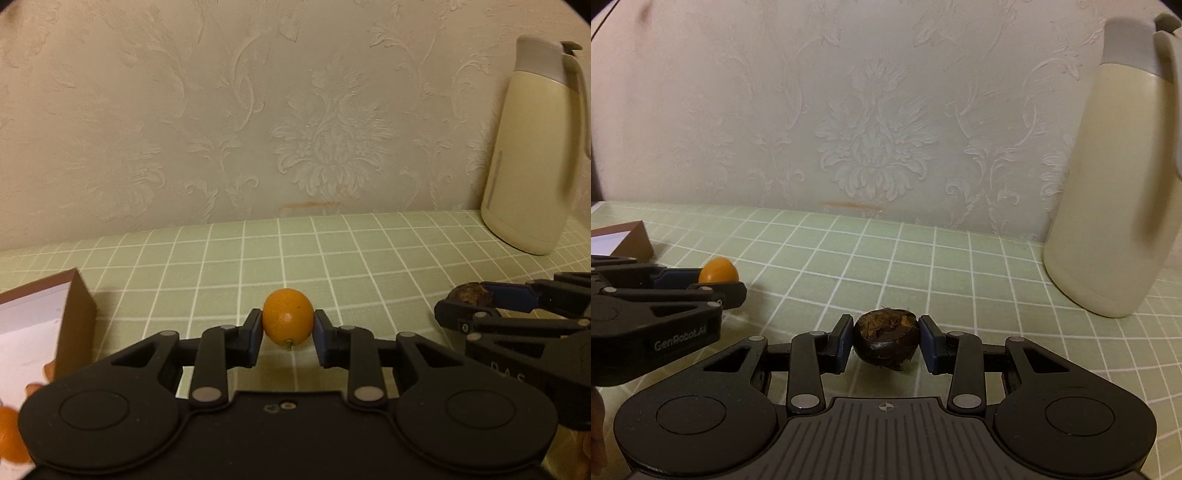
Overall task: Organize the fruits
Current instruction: 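Grasp the kumquat with the left tool while the right tool grasps the chestnut, then carry the kumquat and chestnut over the white box with both tools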
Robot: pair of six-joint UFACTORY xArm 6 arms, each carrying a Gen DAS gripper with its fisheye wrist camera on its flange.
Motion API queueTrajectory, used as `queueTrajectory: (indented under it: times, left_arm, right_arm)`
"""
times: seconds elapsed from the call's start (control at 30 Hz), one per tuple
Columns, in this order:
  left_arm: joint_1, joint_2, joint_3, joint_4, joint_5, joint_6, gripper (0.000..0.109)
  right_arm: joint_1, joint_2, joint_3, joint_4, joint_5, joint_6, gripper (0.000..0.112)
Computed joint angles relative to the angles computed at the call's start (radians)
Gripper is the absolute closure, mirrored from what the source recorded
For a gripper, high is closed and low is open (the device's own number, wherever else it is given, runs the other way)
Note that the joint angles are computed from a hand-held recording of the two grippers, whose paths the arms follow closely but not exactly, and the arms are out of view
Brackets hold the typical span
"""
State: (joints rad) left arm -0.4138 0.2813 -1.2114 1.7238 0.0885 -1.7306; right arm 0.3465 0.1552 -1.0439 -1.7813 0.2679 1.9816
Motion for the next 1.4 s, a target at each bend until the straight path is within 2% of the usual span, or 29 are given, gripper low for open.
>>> queueTrajectory:
  times: [0.23,0.5,0.7,0.97,1.07,1.2,1.4]
  left_arm:
    - [-0.022,-0.152,0.147,0.05,0.037,-0.045,0.09]
    - [-0.044,-0.346,0.307,0.093,0.081,-0.027,0.09]
    - [-0.016,-0.469,0.422,0.064,0.055,-0.019,0.09]
    - [0.043,-0.642,0.539,0.085,0.032,-0.025,0.089]
    - [0.083,-0.744,0.619,0.009,0.009,0.06,0.089]
    - [0.14,-0.907,0.742,-0.153,-0.005,0.224,0.089]
    - [0.207,-1.181,0.941,-0.578,0.007,0.632,0.089]
  right_arm:
    - [0.059,-0.098,0.087,0.002,0.025,0.003,0.074]
    - [0.124,-0.229,0.188,0.031,0.05,-0.033,0.074]
    - [0.182,-0.316,0.259,0.089,0.075,-0.083,0.074]
    - [0.279,-0.385,0.306,0.167,0.124,-0.159,0.074]
    - [0.327,-0.417,0.322,0.198,0.148,-0.193,0.074]
    - [0.399,-0.465,0.342,0.221,0.177,-0.224,0.074]
    - [0.508,-0.479,0.322,0.236,0.207,-0.245,0.074]
